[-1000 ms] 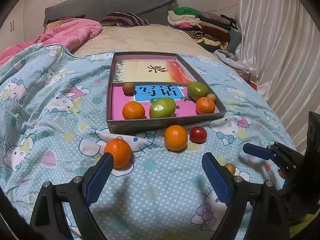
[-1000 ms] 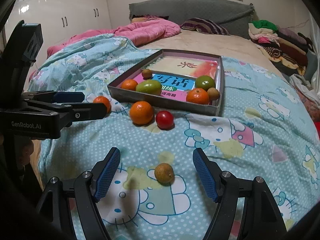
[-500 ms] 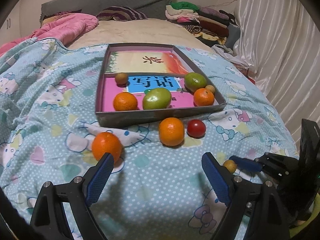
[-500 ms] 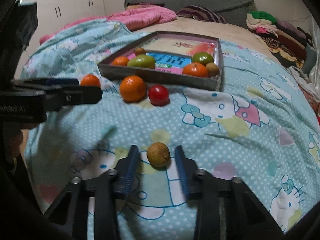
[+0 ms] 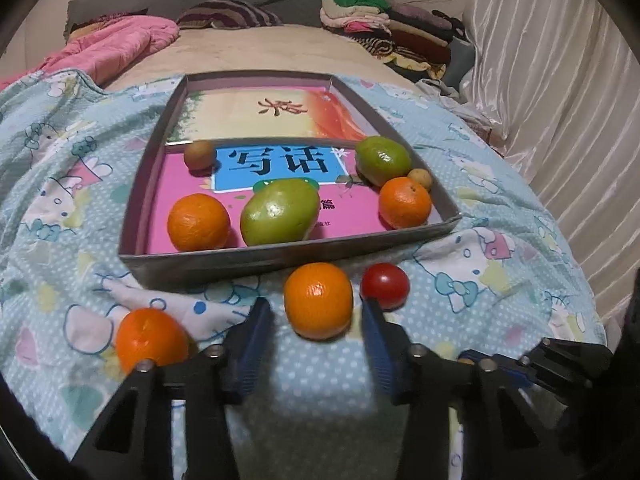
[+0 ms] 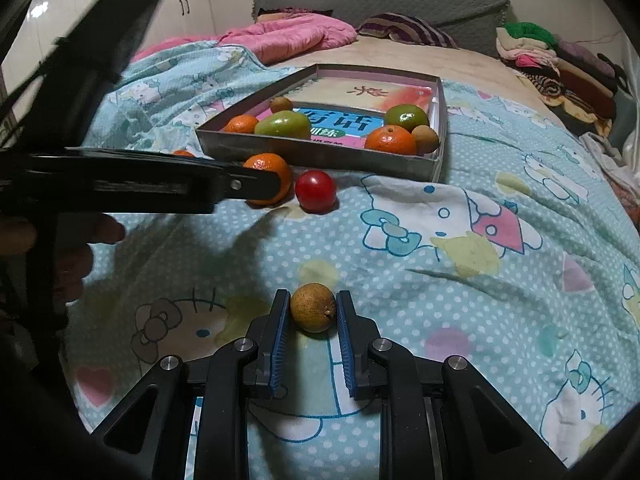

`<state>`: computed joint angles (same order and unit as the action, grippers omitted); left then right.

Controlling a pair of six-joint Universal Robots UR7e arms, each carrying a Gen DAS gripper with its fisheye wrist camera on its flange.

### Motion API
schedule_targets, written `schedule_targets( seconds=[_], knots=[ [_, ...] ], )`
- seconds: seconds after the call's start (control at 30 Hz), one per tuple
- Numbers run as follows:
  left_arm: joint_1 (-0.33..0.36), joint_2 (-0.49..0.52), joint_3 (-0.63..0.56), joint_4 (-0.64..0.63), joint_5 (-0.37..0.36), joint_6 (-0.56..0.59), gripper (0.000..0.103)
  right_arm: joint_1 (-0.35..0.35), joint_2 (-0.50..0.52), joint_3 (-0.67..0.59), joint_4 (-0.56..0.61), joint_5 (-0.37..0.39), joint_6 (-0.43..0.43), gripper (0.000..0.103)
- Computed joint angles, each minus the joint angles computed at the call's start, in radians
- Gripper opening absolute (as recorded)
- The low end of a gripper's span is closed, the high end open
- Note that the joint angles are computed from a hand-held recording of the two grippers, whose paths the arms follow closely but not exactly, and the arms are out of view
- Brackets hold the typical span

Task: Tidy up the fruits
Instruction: 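Grasp another small brown fruit with the right gripper while the left gripper grasps an orange, then carry the brown fruit into the tray and open the right gripper while the left gripper carries the orange in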

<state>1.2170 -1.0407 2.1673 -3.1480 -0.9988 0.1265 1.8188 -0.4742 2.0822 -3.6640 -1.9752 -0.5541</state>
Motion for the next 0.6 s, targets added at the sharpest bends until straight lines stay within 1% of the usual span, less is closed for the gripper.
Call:
schedule_targets(
  seconds=[0.03,0.07,0.2,0.33,0.47,0.6],
  knots=[
    [0.005,0.006,-0.007,0.002,-0.006,0.0,0.038,-0.001,-0.002,0.001,0.0,0.004,0.001,0.023],
    [0.01,0.013,-0.013,0.0,-0.013,0.005,0.037,-0.001,-0.005,0.004,0.0,0.009,0.003,0.023],
    [0.022,0.005,-0.019,0.008,-0.042,0.004,0.037,-0.004,-0.016,0.013,-0.011,0.035,0.003,0.023],
    [0.018,-0.045,0.01,-0.004,-0.055,-0.004,0.037,-0.003,-0.032,0.021,-0.023,0.06,0.01,0.023],
    [0.003,-0.104,0.034,-0.027,-0.033,0.005,0.037,-0.001,-0.044,0.021,-0.03,0.069,0.015,0.023],
    [0.001,-0.138,0.029,-0.041,-0.005,0.016,0.037,0.005,-0.054,0.014,-0.04,0.07,0.017,0.023]
  ],
)
